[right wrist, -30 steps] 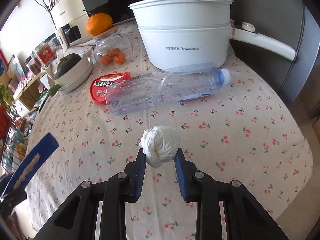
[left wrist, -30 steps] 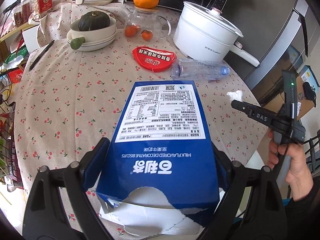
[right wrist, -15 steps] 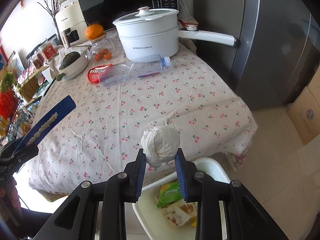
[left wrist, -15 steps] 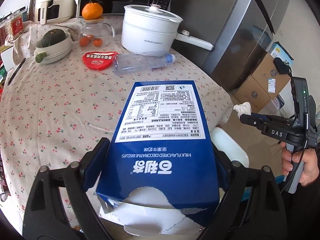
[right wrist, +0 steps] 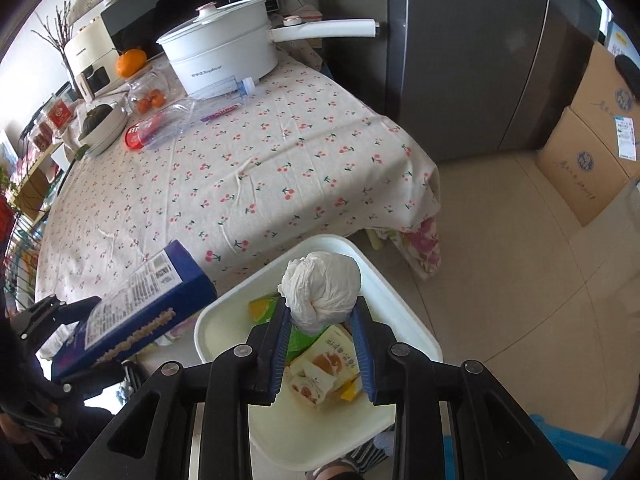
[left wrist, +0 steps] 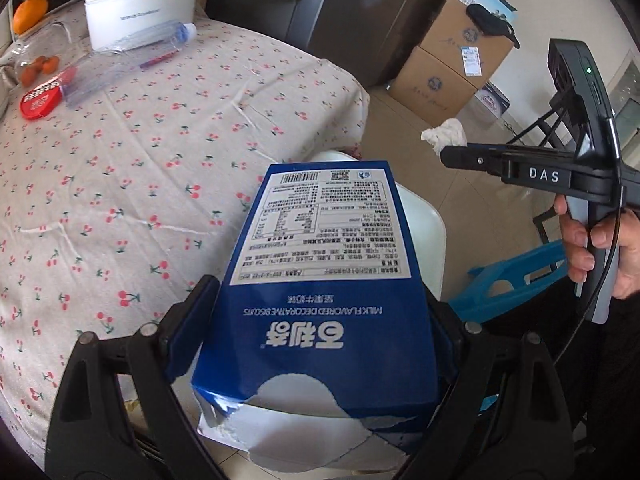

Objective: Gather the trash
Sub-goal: 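Carry the biscuit box and tissue over the white bin and release both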

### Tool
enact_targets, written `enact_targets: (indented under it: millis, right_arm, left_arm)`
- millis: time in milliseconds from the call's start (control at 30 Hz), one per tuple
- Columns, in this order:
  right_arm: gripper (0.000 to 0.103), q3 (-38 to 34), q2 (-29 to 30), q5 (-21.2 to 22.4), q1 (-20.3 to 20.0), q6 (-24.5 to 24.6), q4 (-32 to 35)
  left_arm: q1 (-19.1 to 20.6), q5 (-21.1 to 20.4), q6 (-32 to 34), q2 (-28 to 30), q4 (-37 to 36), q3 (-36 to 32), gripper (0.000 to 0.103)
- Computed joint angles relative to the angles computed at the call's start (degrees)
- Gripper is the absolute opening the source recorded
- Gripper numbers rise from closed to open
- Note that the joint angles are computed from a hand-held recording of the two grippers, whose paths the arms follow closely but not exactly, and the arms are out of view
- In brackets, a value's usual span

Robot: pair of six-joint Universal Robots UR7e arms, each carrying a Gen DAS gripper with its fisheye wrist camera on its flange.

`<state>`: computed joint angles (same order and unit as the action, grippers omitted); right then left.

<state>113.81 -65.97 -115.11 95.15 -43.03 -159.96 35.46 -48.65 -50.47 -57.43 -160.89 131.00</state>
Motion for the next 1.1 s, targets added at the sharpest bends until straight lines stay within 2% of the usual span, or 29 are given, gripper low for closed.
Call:
enact_targets:
  millis: [300,467,600,900,1100]
  right_arm:
    - [0.031,-0.70,-1.49,-0.43,-2.38,1.19,1.55]
    - [0.031,-1.10,-1.57,-0.48,-2.87,1.36,2.06]
    - [0.031,-1.26,-1.39,-0.55,-2.83,1.59,2.20]
    - [0.032,-0.76,-0.21,-1.75,-2.20,0.84,2.35]
    - [0.035,-1.11,1.95,-4.19,-1.34,1.96,3.90]
  left_arm:
    - [3.43,-6.24,5.28,5.79,-2.72,-4.59,0.093]
    - [3.08,-5.95,5.40,5.57,0.72,-5.39,0.095]
    - [2.25,-4.58,2.96,3.21,3.01,-3.81,0.100]
    - [-1.60,4.38,-8.91,-5.33,15.83,0.23,0.102]
    - [-2.65,6.58,-14.38,-9.72,18.55,3.27,0.102]
